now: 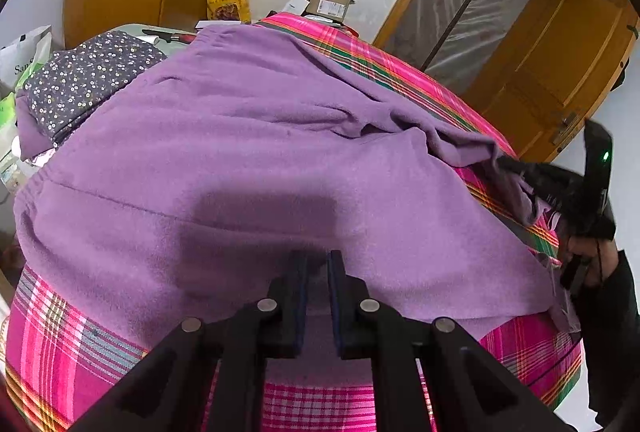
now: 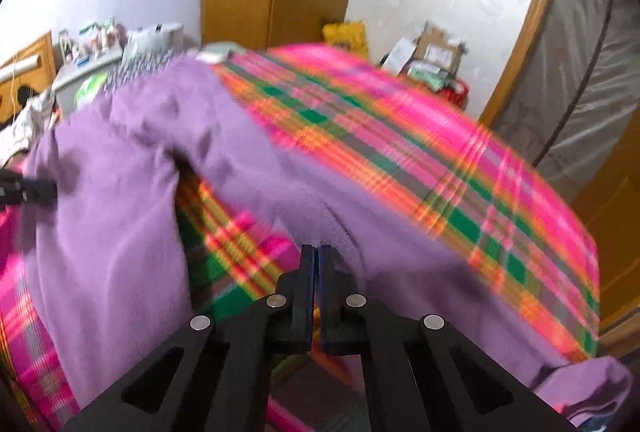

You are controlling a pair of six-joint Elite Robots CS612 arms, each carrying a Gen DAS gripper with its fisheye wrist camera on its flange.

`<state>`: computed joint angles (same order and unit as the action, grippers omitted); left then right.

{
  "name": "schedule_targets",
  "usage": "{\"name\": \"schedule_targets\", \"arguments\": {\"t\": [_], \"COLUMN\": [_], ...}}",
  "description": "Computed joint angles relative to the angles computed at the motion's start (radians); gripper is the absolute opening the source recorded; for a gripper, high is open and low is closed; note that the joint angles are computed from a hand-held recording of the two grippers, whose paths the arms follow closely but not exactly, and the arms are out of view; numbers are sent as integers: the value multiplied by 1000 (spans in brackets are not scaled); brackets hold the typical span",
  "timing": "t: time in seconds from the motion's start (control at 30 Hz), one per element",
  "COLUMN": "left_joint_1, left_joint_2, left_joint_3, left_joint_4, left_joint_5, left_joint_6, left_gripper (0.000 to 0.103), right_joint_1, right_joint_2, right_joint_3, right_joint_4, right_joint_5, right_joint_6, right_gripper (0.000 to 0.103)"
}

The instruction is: Fold clothes

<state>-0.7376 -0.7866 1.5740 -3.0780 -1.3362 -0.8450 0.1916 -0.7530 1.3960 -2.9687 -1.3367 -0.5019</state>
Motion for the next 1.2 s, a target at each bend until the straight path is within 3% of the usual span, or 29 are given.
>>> {"name": "schedule_targets", "arguments": {"t": [0.13, 0.3, 0.4, 0.5, 0.6, 0.7, 0.77, 0.8, 0.83, 1.03, 1.2], "left_joint_1": [0, 3, 4, 4, 4, 4, 3, 3, 3, 4, 6], "left_joint_2": [2, 5, 6, 6, 6, 7, 7, 7, 7, 10, 11], "left_joint_3": [-1, -2, 1, 1, 1, 2, 2, 2, 3, 3, 4], "left_joint_4": [-7, -19, -30, -33, -34, -38, -40, -41, -43, -51, -61], "left_joint_5": [1, -7, -10, -11, -11, -10, -8, -7, -7, -10, -14], "left_joint_6": [6, 4, 2, 7, 13, 14, 11, 10, 10, 13, 11], "left_gripper": [11, 11, 11, 11, 11, 11, 11, 11, 11, 11, 11], "right_joint_1": [-3, 4, 8, 15, 21, 27, 31, 33, 34, 22, 31], "right_joint_2": [4, 49, 49, 30, 15, 17, 25, 30, 34, 57, 132], "right_joint_3": [-42, -165, -184, -130, -78, -62, -67, -70, -73, -145, -322], "right_joint_4": [-30, 9, 94, 110, 116, 120, 115, 113, 109, 44, 53], "right_joint_5": [-21, -54, 23, 82, 103, 62, 21, 1, -16, 0, -52], "right_joint_6": [24, 28, 0, -82, -149, -177, -184, -187, -188, -112, -58], "right_gripper": [1, 1, 8, 34, 34, 34, 34, 26, 4, 2, 2]}}
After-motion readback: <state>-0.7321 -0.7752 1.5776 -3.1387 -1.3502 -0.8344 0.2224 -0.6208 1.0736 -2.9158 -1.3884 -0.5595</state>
